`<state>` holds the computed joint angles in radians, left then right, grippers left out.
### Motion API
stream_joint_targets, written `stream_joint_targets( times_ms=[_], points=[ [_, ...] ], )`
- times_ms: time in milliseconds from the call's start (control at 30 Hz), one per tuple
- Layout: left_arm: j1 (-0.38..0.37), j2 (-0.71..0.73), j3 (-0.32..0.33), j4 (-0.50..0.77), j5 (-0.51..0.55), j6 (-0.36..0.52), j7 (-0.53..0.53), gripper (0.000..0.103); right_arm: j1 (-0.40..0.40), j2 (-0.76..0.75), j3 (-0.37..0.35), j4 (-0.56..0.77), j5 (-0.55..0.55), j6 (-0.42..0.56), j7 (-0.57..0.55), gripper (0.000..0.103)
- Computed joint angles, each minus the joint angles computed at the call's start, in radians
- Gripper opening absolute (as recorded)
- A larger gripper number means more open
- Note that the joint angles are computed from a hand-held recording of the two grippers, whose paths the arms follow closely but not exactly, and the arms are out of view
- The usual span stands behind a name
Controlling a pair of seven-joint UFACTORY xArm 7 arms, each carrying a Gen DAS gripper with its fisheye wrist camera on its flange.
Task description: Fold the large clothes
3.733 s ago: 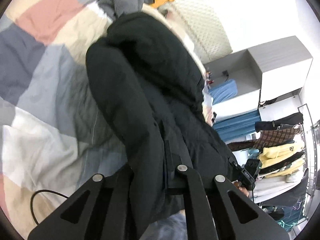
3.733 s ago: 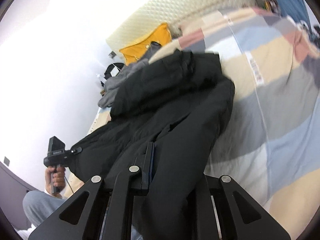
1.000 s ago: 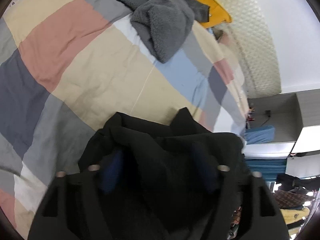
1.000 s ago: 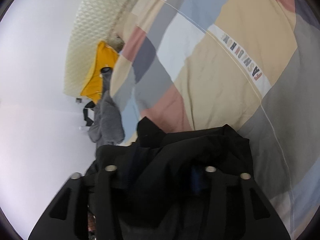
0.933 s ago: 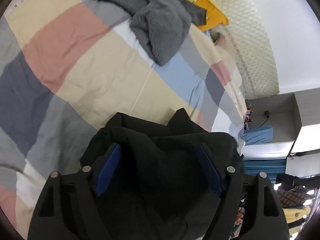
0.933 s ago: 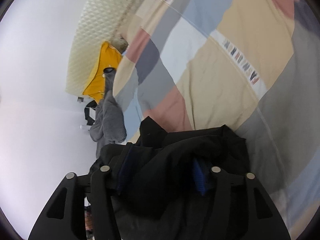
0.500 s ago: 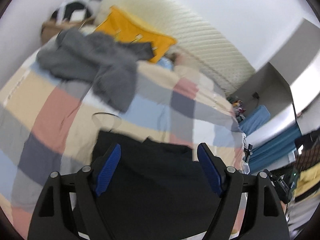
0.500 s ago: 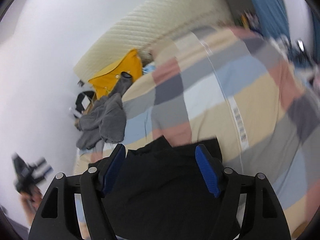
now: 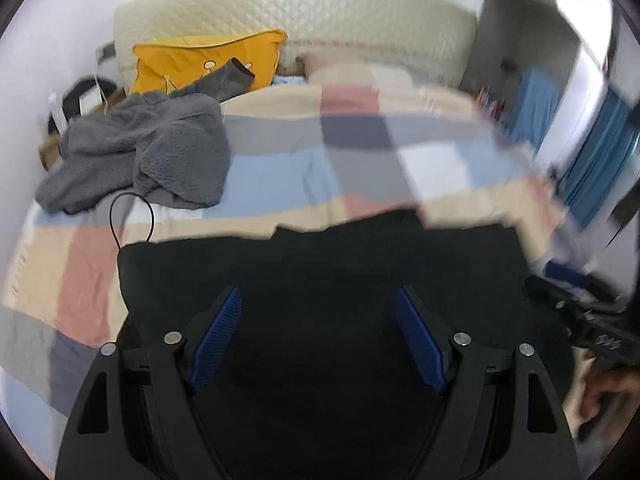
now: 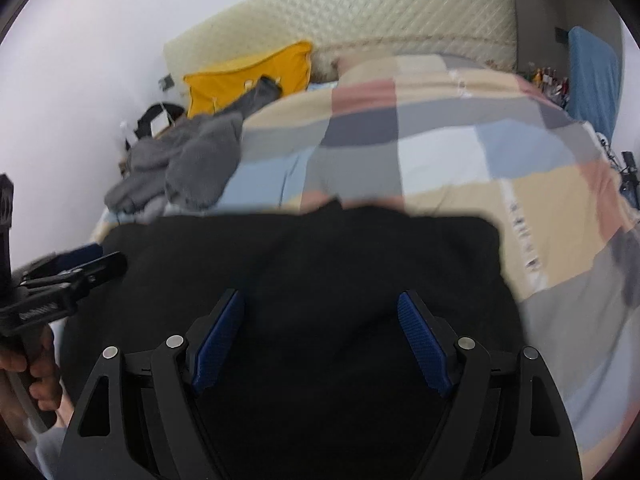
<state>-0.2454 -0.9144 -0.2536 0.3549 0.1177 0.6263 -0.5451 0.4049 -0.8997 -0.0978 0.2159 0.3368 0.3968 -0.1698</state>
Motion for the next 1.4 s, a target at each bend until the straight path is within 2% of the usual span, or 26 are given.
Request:
stream_joint_targets(
  times_ms=[100,233,300,433,567,700,767,933,1000,1100,1167,1233,1300,1333,1400],
  points=[
    [0.006,-0.024,-0.028,-0.083,0.038,-0.115,-0.005,0.079,0.028,0.032,0.035,-0.066,0.0,-0.176,0.009,0.08],
    [0.019,-0.035,-0.042,-0.124,0.046,-0.202,-0.039,0.079,0.022,0.093,0.09,-0.077,-0.08,-0.279,0.043,0.08],
    [0.035,-0.012,-0.049,-0.132,0.051,-0.248,-0.056,0.079,0.036,0.127,0.073,-0.079,-0.103,-0.323,0.054,0.08],
    [0.09,0.073,-0.079,-0.12,0.069,-0.333,-0.103,0.079,0.118,0.217,-0.042,-0.049,-0.114,-0.381,0.054,0.081],
    [0.142,0.144,-0.12,-0.078,0.106,-0.345,-0.14,0.079,0.191,0.3,-0.138,0.007,-0.109,-0.393,0.038,0.082],
    [0.147,0.209,-0.085,-0.067,0.115,-0.379,-0.141,0.079,0.282,0.369,-0.227,0.049,-0.074,-0.422,0.006,0.084],
    [0.167,0.232,-0.091,-0.07,0.124,-0.405,-0.153,0.08,0.389,0.388,-0.335,0.07,-0.051,-0.427,-0.041,0.084],
    [0.205,0.275,-0.115,-0.062,0.15,-0.439,-0.172,0.08,0.487,0.394,-0.439,0.102,0.012,-0.402,-0.108,0.084],
    [0.154,0.263,-0.061,-0.075,0.128,-0.45,-0.149,0.081,0.496,0.38,-0.45,0.096,0.034,-0.4,-0.138,0.084],
    [0.022,0.221,0.09,-0.115,0.042,-0.471,-0.065,0.082,0.535,0.327,-0.512,0.086,0.064,-0.381,-0.198,0.082],
    [-0.03,0.168,0.153,-0.145,-0.014,-0.469,-0.023,0.082,0.535,0.263,-0.542,0.08,0.085,-0.342,-0.242,0.081],
    [-0.037,0.097,0.165,-0.167,-0.054,-0.431,-0.011,0.082,0.492,0.218,-0.529,0.077,0.098,-0.294,-0.265,0.081],
    [-0.046,-0.014,0.193,-0.192,-0.092,-0.359,0.012,0.082,0.415,0.159,-0.514,0.077,0.104,-0.215,-0.283,0.081],
    [-0.054,-0.079,0.225,-0.209,-0.11,-0.329,0.04,0.082,0.36,0.137,-0.499,0.08,0.103,-0.178,-0.283,0.081],
    [-0.065,-0.192,0.331,-0.238,-0.155,-0.28,0.119,0.082,0.278,0.111,-0.483,0.089,0.102,-0.121,-0.295,0.081]
  ],
)
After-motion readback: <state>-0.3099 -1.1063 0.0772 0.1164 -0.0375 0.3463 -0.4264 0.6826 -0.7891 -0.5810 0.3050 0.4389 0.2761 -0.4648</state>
